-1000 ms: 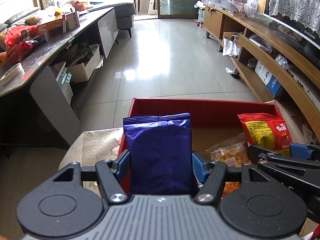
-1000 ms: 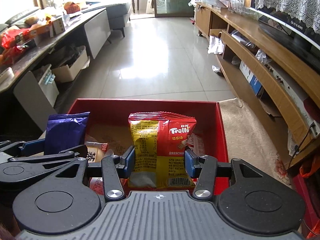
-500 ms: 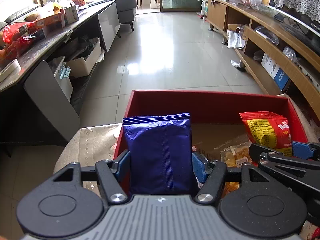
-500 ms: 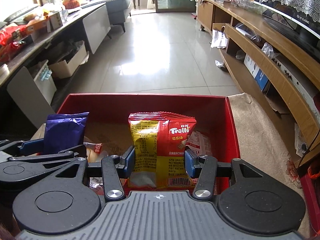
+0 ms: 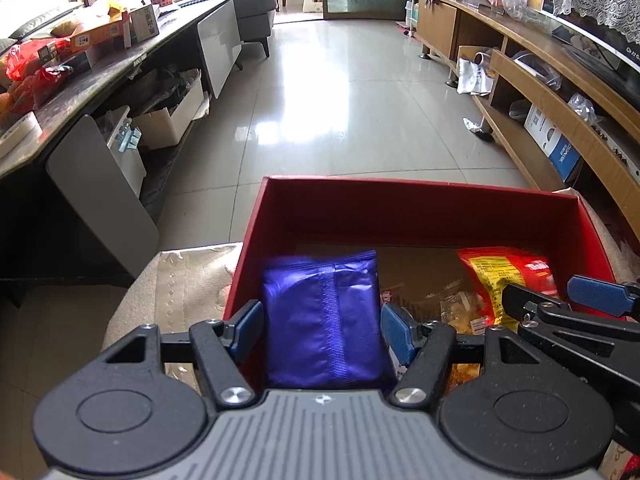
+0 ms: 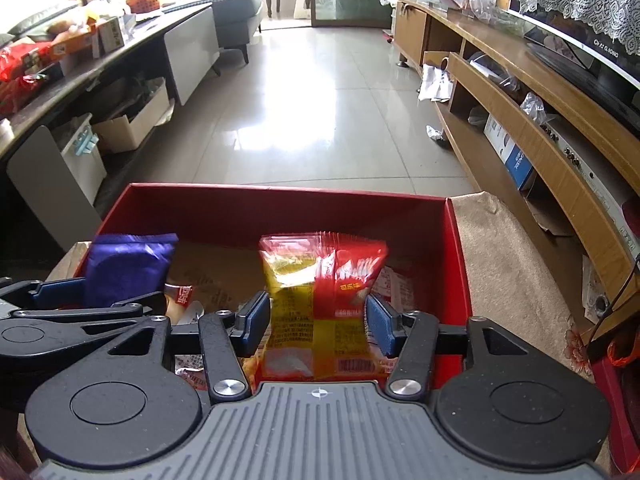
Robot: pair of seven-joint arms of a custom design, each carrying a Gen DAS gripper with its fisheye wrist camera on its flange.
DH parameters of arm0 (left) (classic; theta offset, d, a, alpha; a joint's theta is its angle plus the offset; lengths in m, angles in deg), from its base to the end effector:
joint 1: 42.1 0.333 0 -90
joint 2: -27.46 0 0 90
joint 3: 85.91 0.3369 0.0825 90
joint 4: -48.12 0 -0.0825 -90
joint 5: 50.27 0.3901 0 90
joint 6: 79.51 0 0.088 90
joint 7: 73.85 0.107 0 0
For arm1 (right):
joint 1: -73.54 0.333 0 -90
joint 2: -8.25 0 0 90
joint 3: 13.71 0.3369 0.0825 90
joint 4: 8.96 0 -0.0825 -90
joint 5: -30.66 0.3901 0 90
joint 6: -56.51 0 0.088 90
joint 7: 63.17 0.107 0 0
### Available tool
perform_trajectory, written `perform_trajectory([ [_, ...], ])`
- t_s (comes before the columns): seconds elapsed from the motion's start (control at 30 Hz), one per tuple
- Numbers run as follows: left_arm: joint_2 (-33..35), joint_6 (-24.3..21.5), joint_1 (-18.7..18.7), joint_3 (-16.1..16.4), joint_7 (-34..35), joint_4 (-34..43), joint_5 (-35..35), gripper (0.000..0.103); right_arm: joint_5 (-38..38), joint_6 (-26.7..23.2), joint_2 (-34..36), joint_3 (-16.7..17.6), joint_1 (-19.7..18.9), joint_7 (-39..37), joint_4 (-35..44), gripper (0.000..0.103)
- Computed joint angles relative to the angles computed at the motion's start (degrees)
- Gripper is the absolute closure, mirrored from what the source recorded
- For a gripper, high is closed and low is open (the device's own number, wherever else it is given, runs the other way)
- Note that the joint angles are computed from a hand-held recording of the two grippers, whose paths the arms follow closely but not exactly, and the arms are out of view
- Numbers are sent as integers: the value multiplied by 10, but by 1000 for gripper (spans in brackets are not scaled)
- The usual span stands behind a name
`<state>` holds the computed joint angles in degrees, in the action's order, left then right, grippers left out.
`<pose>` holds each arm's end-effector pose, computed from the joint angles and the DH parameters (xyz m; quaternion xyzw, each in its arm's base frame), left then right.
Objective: Organize snacks
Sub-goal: 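Lower both packets into the red box and open both grippers, then withdraw both grippers and grasp the green Kaprons wafer with the left gripper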
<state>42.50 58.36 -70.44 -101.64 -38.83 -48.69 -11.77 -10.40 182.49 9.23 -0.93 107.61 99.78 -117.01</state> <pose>0.5080 -0.4594 0.5178 -0.6045 0.7264 -0.2405 0.2216 0.4291 0.4230 0.5508 -0.6276 0.7009 -0.2633 0.2134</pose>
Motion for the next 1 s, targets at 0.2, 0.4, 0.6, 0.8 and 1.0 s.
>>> perform_trajectory([
  [0.2,-9,1,1,0,-8,-8,2,38,-5,1,-6,0,-1,5,-4,35],
  [0.4,-28,10,4,-2,-17,-24,9,36,-20,-6,-14,4,1,18,-3,34],
  [0.6,-52,27,11,-6,-24,-47,6,35,-31,-23,-22,10,4,22,2,33],
  [0.8,-74,38,15,-10,-36,-68,12,34,-39,-46,-27,16,10,21,8,32],
  [1.0,-95,50,20,-17,-36,-91,4,34,-42,-71,-34,23,17,16,12,31],
])
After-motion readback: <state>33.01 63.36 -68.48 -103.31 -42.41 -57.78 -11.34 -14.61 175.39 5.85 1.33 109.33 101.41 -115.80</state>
